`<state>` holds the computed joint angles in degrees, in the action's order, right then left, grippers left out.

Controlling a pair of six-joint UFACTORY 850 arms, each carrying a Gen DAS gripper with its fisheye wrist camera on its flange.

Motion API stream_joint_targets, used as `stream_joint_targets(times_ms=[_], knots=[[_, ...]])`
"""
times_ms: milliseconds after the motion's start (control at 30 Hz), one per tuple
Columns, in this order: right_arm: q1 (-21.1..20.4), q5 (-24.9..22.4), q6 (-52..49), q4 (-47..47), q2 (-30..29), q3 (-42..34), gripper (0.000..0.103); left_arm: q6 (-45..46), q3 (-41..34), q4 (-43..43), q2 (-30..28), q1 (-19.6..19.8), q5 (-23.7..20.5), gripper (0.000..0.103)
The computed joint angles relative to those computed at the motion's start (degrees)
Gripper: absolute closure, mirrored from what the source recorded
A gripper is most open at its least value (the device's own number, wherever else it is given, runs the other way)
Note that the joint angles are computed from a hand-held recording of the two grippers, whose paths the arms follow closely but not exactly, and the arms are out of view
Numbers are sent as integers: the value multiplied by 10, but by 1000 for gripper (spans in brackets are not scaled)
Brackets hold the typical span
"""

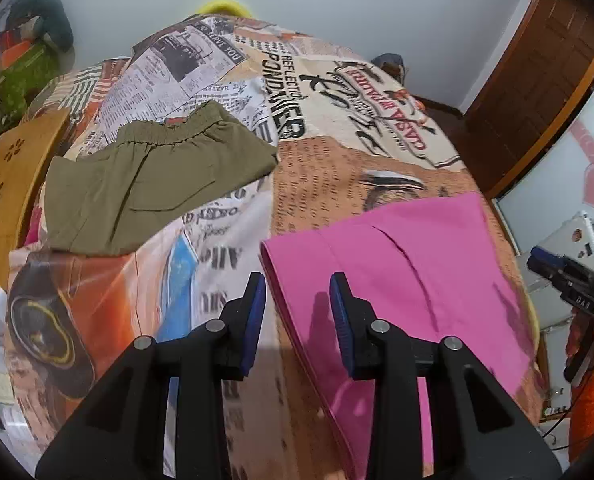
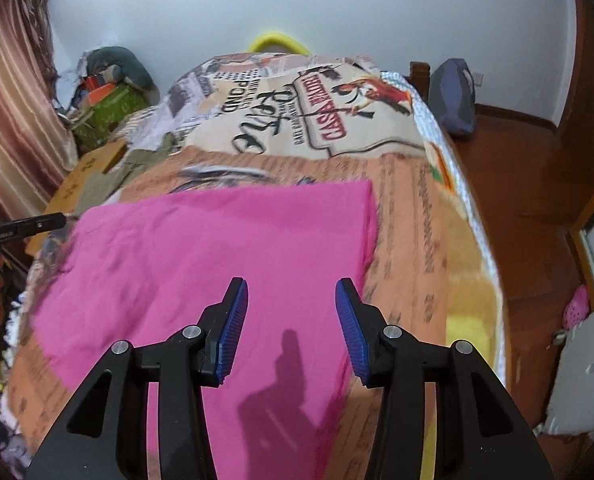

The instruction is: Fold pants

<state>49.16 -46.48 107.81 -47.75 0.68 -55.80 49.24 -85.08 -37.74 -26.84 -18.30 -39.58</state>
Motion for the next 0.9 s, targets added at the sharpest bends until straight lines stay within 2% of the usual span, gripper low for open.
stream_joint_targets(times_ms=[267,433,633,667,700,733,767,800,900], knots=[[-75,44,-32,-5,-9,20,61,-33,-65,15,-67,-7,-32,70],[-112,76,-47,0,-22,26,61,-39,-75,19,-87,-11,-39,70],[-132,94,-45,-24,-38,28,61,-12,-60,-7,-81,-11,-20,70],[-133,97,-40,-34,-38,30,61,-6,-54,-6,-77,-12,-12,72],[-134,99,-37,-40,-40,30,61,-2,-49,-4,-74,-14,-3,78],[-133,95,-37,-45,-43,29,65,7,-40,0,-67,-17,12,83],[-132,86,-49,-43,-48,25,82,16,-33,1,-62,-18,24,88],[-132,79,-67,-34,-54,20,97,27,-28,-3,-57,-19,28,99],[-132,75,-80,-35,-56,18,98,56,-3,-3,-37,-27,70,100]])
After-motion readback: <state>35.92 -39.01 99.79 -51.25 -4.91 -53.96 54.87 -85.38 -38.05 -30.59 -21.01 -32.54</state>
